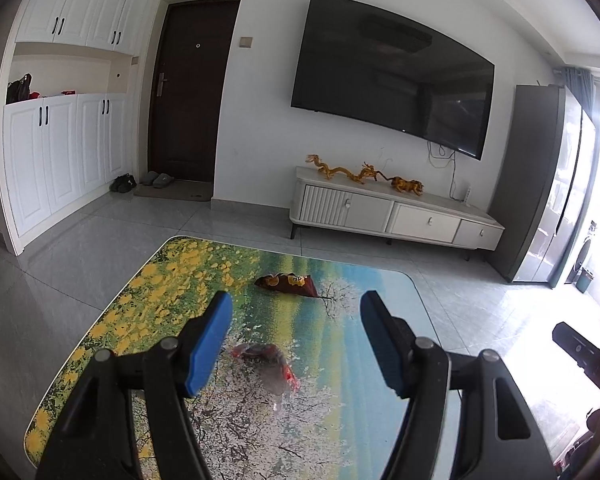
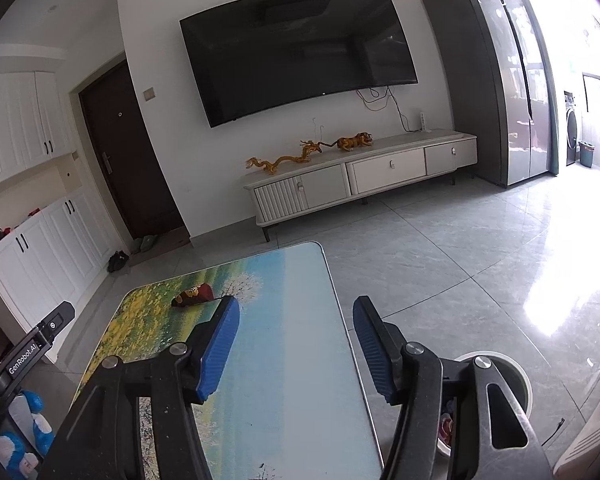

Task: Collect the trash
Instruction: 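Lower the open left tool onto the red-clear plastic wrapper and close it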

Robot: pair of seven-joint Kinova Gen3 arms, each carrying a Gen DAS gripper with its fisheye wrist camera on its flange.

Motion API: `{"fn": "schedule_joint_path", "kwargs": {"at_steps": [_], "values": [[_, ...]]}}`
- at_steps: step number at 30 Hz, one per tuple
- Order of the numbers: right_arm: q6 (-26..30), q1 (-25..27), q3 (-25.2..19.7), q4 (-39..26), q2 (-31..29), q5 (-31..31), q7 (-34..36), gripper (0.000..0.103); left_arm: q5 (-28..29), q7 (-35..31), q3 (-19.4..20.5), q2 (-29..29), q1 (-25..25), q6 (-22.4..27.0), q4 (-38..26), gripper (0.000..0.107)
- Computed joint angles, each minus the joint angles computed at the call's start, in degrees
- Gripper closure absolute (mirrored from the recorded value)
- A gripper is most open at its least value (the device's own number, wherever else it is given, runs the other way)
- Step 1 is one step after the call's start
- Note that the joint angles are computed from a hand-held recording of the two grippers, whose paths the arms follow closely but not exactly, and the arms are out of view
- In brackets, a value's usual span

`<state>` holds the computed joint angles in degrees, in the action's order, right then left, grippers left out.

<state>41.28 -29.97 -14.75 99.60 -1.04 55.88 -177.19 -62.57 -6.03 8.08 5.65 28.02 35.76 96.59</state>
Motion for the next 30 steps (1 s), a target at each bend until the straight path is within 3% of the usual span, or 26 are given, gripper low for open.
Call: {"fn": "schedule_joint_path", "kwargs": {"at_steps": [19, 25, 30], "values": [[-2.69, -1.89, 3.55, -2.51, 4.19, -3.88, 4.38, 0.044, 6.89, -5.93, -3.34, 3.72, -0.92, -2.88, -1.73, 0.043], [-3.95, -1.22, 4.71, -3.7, 4.63, -6.73, 8.24, 0.044, 16.46, -14.74, -4.62, 5.09, -4.11, -6.72, -2.47, 0.043], [-5.41, -0.55, 5.32, -7.43, 5.65, -9.09, 14.14, 0.044, 20.09, -19.19, -7.3, 6.68, -4.91, -6.43, -3.65, 0.043]]}}
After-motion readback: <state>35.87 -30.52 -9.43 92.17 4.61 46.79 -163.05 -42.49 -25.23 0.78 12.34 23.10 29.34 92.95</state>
